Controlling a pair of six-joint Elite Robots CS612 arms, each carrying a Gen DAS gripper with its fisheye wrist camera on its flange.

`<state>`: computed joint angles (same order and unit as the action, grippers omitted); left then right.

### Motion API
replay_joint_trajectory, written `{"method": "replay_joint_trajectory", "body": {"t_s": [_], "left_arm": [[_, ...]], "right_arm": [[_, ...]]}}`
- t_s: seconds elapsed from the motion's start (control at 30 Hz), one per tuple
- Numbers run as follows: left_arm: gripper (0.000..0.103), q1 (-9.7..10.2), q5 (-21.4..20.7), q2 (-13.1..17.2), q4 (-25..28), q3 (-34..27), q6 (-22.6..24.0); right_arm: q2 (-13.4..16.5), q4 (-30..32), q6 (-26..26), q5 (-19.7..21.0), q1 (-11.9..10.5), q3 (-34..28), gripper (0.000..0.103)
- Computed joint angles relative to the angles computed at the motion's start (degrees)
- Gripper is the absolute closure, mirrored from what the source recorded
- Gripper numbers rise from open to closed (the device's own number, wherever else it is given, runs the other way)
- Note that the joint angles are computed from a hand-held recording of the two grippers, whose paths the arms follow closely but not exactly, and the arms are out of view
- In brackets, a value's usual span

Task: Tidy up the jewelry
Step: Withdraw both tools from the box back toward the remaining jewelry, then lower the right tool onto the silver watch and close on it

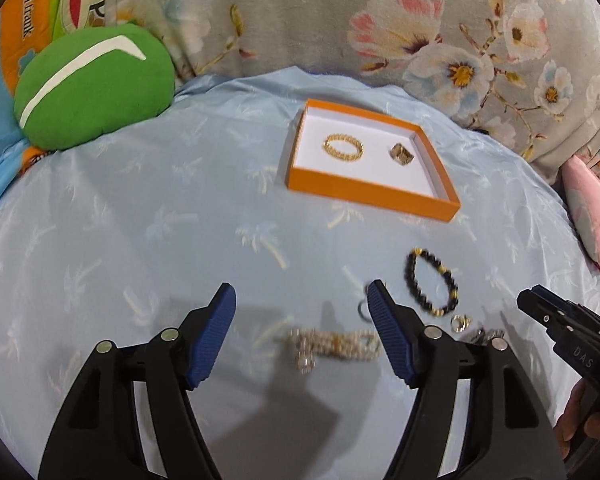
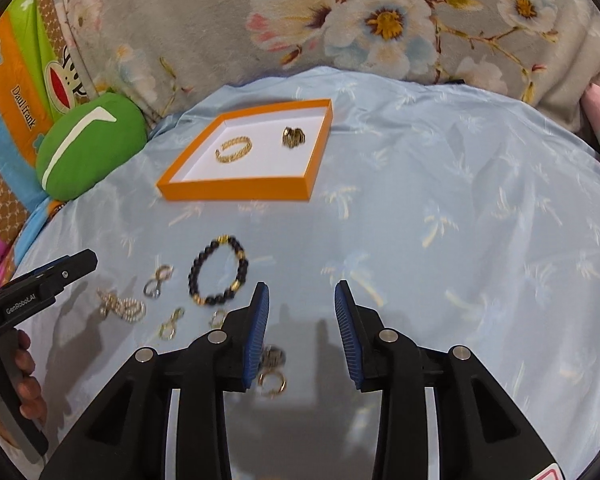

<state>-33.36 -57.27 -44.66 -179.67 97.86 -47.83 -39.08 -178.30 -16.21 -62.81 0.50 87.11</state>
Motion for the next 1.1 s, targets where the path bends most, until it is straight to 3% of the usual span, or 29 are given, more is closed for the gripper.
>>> {"method": "replay_joint_trajectory", "body": {"t_s": [0.47, 0.6, 1.1], "left_arm": [[0.037, -2.64, 5.18, 0.25, 6.42, 0.17, -1.51], [0.037, -3.03, 6.68, 0.40, 7.64, -0.20, -0.91], [0.030, -1.95, 3.75, -0.35, 6.60, 1.35, -5.84]], "right_arm": [[-1.29, -5.61, -2.74, -2.66, 1.37, 5.07, 0.069], [-1.32, -6.30, -2.88, -3.05, 1.59, 5.23, 0.063], [-1.19, -2.90, -1.51, -2.80, 1.39, 4.35, 0.056]]}}
